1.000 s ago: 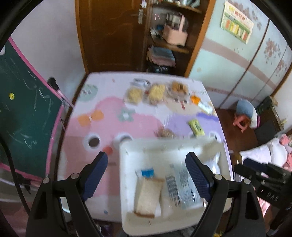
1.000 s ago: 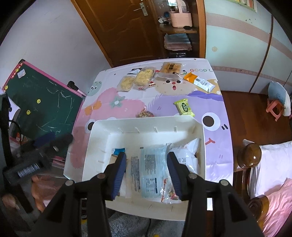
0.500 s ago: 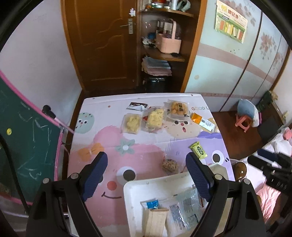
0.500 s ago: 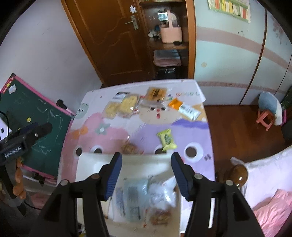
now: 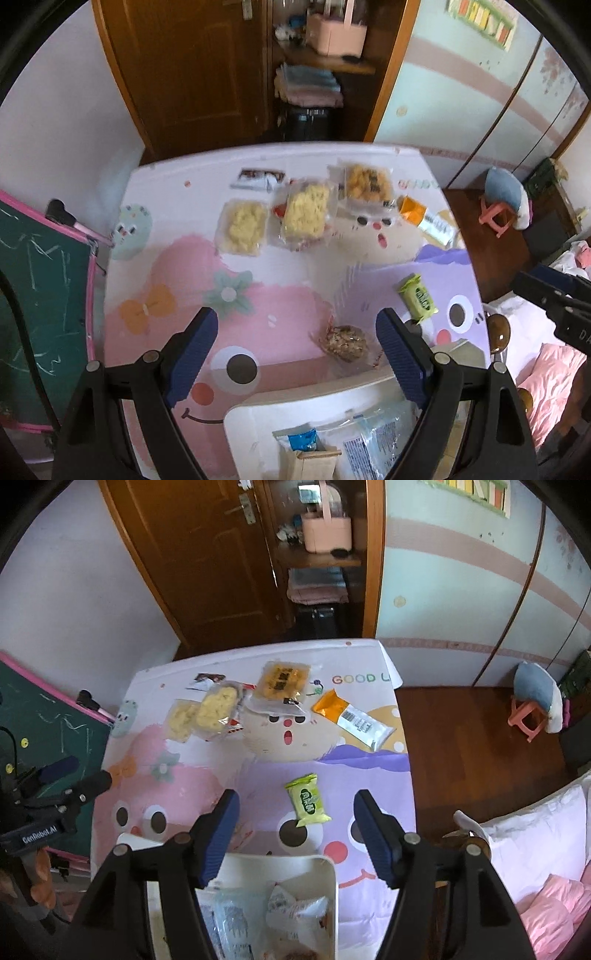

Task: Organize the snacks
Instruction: 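Grasp the small clear nut bag with the left gripper while the right grasps the green packet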

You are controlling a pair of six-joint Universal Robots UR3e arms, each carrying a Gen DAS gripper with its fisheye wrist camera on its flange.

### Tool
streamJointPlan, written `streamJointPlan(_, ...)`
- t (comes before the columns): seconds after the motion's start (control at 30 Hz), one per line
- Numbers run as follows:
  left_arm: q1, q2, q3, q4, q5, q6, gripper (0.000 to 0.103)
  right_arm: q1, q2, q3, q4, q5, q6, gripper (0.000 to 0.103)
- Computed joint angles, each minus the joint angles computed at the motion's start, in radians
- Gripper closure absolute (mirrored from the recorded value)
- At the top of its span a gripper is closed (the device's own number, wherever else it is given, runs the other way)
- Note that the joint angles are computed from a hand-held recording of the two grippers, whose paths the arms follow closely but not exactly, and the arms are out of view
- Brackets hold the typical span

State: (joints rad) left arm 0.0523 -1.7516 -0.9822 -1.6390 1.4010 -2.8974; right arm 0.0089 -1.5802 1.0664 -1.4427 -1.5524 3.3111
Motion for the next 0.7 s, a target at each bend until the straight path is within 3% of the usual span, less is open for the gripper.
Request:
streamJointPlan(0.3,-0.094,-0.212,0.025,0.025,0.08,-0.047,0.016,-0.041,0.118,0.079,-0.048,0.048,-0.026,0.038)
streamJointPlan(0.53,-0.092,-0.392,0.13,-0.154,0.025,-0.14,0.016,-0.035,0.236,0.14,-0.071,0.077,-0.078,0.038)
streamJointPlan(0.7,-0.07,-0.439,0.104,-0.187,-0.019,-0.227,0.016,-0.041,0.299,0.177,-0.098,0.111,-0.116,0.038)
